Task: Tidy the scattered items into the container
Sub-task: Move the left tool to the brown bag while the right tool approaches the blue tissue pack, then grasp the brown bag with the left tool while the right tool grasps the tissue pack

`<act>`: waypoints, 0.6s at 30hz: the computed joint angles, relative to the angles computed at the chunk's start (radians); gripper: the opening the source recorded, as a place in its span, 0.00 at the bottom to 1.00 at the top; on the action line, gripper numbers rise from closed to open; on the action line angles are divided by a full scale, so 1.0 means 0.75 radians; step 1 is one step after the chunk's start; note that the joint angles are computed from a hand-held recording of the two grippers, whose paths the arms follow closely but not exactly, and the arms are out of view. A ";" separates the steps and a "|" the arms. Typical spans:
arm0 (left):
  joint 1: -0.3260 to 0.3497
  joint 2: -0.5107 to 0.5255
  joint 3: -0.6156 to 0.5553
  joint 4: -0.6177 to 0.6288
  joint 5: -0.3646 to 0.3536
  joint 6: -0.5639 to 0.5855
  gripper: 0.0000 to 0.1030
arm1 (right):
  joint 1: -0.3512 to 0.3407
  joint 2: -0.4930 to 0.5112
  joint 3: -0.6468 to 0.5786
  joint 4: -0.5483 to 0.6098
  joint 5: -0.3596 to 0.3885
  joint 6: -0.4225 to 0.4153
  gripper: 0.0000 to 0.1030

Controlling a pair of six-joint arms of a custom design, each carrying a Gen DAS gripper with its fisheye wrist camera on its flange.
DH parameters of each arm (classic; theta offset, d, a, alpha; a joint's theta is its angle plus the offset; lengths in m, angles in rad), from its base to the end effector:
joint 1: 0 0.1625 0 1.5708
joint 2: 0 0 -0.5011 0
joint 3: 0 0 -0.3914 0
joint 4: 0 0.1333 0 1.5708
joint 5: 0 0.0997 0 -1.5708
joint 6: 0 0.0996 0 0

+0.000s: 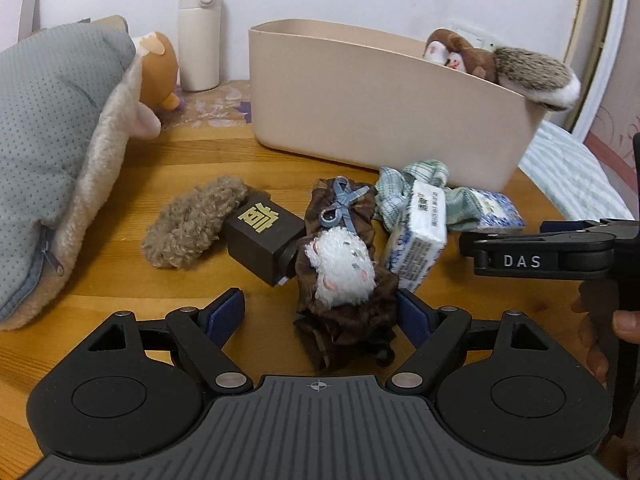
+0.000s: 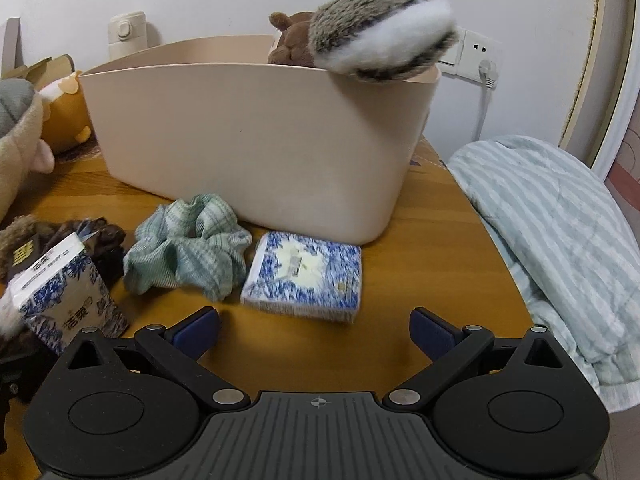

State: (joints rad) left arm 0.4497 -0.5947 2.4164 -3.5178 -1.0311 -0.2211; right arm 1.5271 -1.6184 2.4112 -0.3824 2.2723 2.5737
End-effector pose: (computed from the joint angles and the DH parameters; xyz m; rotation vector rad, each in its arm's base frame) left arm -0.3048 -0.3520 -0.0082 1.1456 2.4805 -0.6041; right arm 0.0567 -0.2836 0.2625 0.0539 -2.0154 1.0095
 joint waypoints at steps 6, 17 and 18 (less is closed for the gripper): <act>0.000 0.039 -0.043 0.002 0.047 -0.003 0.80 | -0.038 0.028 -0.030 -0.020 -0.057 0.029 1.00; -0.045 0.083 -0.043 -0.010 0.148 0.004 0.45 | -0.055 0.000 -0.023 -0.038 -0.085 0.042 0.67; -0.048 0.079 -0.039 -0.006 0.146 -0.003 0.42 | -0.059 -0.008 -0.023 -0.027 -0.095 0.047 0.64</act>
